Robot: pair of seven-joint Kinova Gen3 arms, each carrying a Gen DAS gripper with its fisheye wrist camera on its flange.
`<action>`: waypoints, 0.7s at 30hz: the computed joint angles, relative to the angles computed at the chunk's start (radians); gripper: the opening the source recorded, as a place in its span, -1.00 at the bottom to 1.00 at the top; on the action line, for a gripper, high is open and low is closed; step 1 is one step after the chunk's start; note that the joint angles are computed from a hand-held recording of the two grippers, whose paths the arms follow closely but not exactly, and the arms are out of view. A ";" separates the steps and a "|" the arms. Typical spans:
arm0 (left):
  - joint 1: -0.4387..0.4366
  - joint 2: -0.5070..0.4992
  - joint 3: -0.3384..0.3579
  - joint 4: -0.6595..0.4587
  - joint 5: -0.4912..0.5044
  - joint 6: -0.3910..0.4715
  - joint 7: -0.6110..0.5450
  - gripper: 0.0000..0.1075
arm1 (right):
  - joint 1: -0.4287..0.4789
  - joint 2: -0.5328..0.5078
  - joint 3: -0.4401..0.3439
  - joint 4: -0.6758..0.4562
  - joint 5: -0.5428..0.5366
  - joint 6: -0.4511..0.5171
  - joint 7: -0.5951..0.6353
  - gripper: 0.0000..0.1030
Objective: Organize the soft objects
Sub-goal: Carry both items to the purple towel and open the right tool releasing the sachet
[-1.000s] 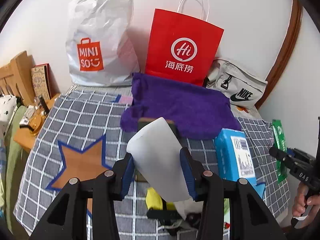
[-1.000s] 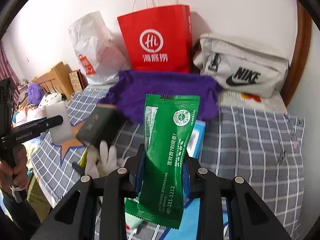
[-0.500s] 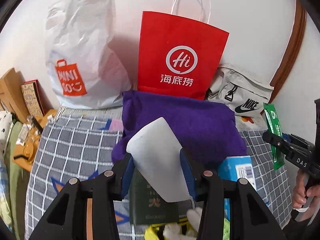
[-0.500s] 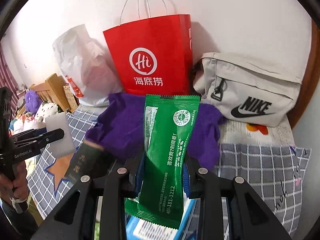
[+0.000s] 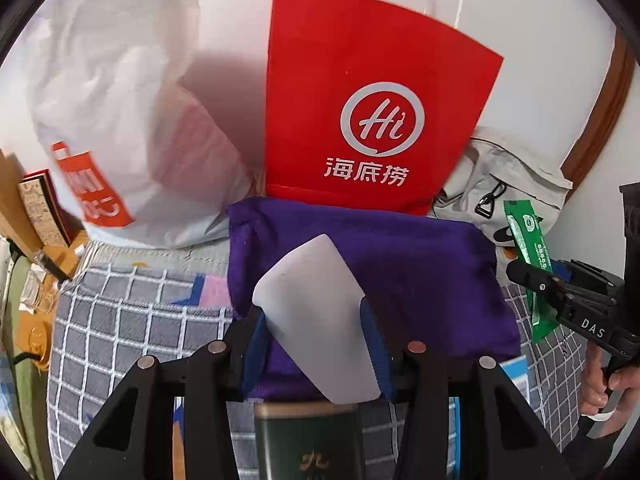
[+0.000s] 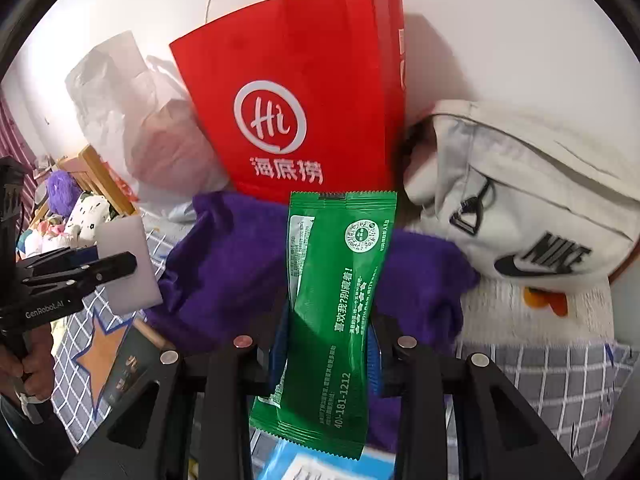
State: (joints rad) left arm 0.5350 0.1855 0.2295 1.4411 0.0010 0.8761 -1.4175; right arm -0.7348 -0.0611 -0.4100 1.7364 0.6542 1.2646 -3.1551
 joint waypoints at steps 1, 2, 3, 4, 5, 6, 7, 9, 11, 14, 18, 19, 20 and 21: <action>0.001 0.015 0.001 -0.012 -0.002 0.001 -0.002 -0.19 | 0.007 0.000 0.010 0.009 -0.008 -0.018 0.009 -0.37; 0.002 0.030 0.001 -0.024 -0.001 0.001 -0.005 -0.19 | 0.015 -0.001 0.019 0.019 -0.016 -0.037 0.015 -0.37; 0.003 0.048 0.001 -0.038 0.000 0.004 -0.009 -0.19 | 0.027 -0.001 0.032 0.036 -0.030 -0.064 0.025 -0.37; 0.005 0.066 -0.001 -0.050 0.002 0.004 -0.012 -0.19 | 0.036 -0.001 0.039 0.047 -0.040 -0.082 0.033 -0.37; 0.006 0.078 -0.002 -0.059 0.005 0.003 -0.015 -0.19 | 0.044 0.000 0.044 0.058 -0.049 -0.097 0.038 -0.37; 0.007 0.092 -0.003 -0.069 0.009 0.003 -0.020 -0.19 | 0.056 0.002 0.055 0.074 -0.066 -0.123 0.050 -0.37; 0.006 0.105 -0.003 -0.079 0.015 0.007 -0.027 -0.19 | 0.066 0.003 0.062 0.085 -0.081 -0.140 0.063 -0.37; -0.003 0.140 0.001 -0.109 0.045 0.022 -0.048 -0.19 | 0.087 0.013 0.080 0.099 -0.119 -0.168 0.098 -0.37; 0.006 0.166 -0.006 -0.134 0.047 0.030 -0.051 -0.19 | 0.102 0.023 0.093 0.099 -0.150 -0.177 0.139 -0.37; 0.021 0.206 -0.016 -0.173 0.042 0.044 -0.050 -0.19 | 0.127 0.015 0.110 0.132 -0.184 -0.237 0.169 -0.36; 0.034 0.253 -0.031 -0.214 0.034 0.074 -0.041 -0.18 | 0.152 0.040 0.126 0.144 -0.228 -0.255 0.203 -0.36; 0.030 0.256 -0.032 -0.214 0.038 0.074 -0.044 -0.18 | 0.154 0.043 0.129 0.150 -0.234 -0.262 0.208 -0.36; 0.030 0.260 -0.034 -0.214 0.039 0.069 -0.041 -0.17 | 0.155 0.046 0.130 0.155 -0.234 -0.266 0.206 -0.36; 0.029 0.267 -0.037 -0.217 0.042 0.069 -0.038 -0.17 | 0.157 0.049 0.132 0.159 -0.238 -0.271 0.207 -0.36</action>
State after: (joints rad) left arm 0.5640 0.4523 0.1930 1.2241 0.0430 0.9455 -1.4553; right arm -0.5776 -0.0121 -0.2777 1.8950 0.4162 0.9932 -2.9486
